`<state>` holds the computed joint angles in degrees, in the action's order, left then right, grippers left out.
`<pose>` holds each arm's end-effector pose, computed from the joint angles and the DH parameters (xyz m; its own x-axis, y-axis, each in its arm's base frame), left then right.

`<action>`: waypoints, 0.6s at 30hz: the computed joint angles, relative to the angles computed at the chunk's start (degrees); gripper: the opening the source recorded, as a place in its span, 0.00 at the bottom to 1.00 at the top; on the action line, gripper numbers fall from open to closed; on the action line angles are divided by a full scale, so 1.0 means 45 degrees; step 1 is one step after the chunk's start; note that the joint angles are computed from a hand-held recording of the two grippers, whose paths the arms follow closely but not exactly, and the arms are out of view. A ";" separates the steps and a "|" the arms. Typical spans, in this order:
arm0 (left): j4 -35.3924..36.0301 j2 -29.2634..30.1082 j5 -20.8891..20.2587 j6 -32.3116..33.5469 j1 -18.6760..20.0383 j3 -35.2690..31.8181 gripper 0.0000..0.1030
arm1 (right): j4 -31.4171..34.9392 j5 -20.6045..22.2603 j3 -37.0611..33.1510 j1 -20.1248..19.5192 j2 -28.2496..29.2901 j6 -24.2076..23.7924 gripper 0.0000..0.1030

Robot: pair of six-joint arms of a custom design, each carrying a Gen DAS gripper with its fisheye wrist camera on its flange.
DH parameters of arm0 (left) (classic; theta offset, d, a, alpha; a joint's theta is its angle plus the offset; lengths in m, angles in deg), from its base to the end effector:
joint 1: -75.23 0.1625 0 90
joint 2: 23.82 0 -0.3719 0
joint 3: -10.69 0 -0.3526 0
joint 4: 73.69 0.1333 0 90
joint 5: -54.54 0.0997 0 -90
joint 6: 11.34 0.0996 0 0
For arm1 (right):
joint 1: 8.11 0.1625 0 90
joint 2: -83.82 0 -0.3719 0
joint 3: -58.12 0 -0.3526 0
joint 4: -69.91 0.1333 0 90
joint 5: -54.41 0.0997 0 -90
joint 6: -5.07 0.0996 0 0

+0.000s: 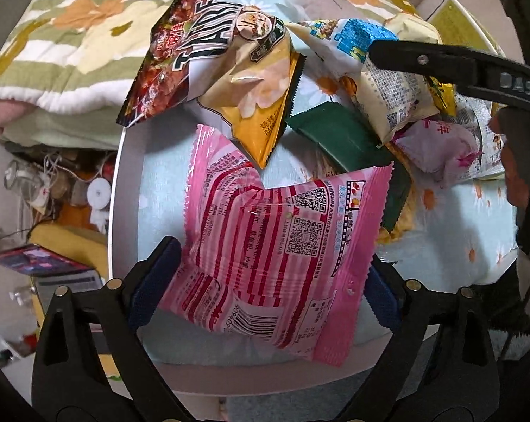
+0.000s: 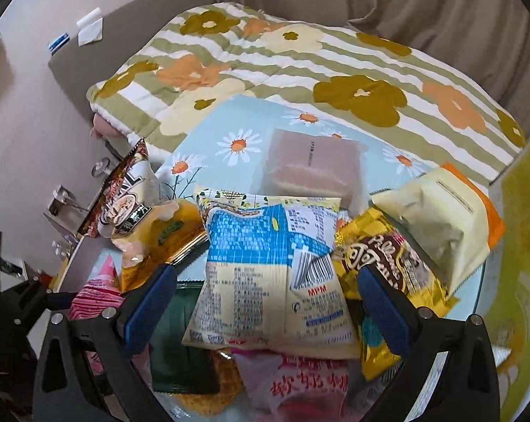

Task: Organize snacks
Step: 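Grasp the pink striped packet with the left tool while the right tool grasps the blue-checked bag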

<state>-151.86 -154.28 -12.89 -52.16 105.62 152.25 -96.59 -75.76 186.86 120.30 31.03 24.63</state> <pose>-0.0518 -0.2292 0.2540 -0.7752 0.3555 -0.5222 0.3802 0.9227 0.0638 0.3094 -0.2791 0.0415 -0.7758 -0.1804 0.6046 -0.3837 0.8956 -0.2250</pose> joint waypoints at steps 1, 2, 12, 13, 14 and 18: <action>0.0004 -0.0026 -0.0003 0.0046 0.0079 -0.0064 0.86 | 0.0005 0.0048 -0.0035 -0.0085 0.0057 -0.0041 0.99; -0.0052 -0.0054 -0.0030 0.0116 0.0260 -0.0162 0.83 | 0.0003 0.0088 -0.0052 -0.0168 0.0104 -0.0103 0.99; -0.0001 -0.0434 -0.0211 -0.0059 0.0220 -0.0409 0.70 | 0.0305 0.0185 -0.0299 -0.0699 0.0554 -0.0228 0.82; 0.0010 -0.0434 -0.0267 -0.0169 0.0154 -0.0407 0.70 | 0.0171 0.0211 -0.0253 -0.0723 0.0573 -0.0227 0.81; -0.0023 -0.0403 -0.0279 -0.0245 0.0116 -0.0399 0.68 | 0.0147 0.0180 -0.0246 -0.0698 0.0583 -0.0202 0.78; 0.0295 -0.0674 -0.0358 -0.0761 -0.0360 -0.0472 0.66 | 0.0177 0.0267 -0.0144 -0.0629 0.0428 0.0058 0.59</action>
<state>-150.53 -157.31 -14.50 -55.58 104.00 150.13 -95.79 -74.56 186.21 117.47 32.96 24.89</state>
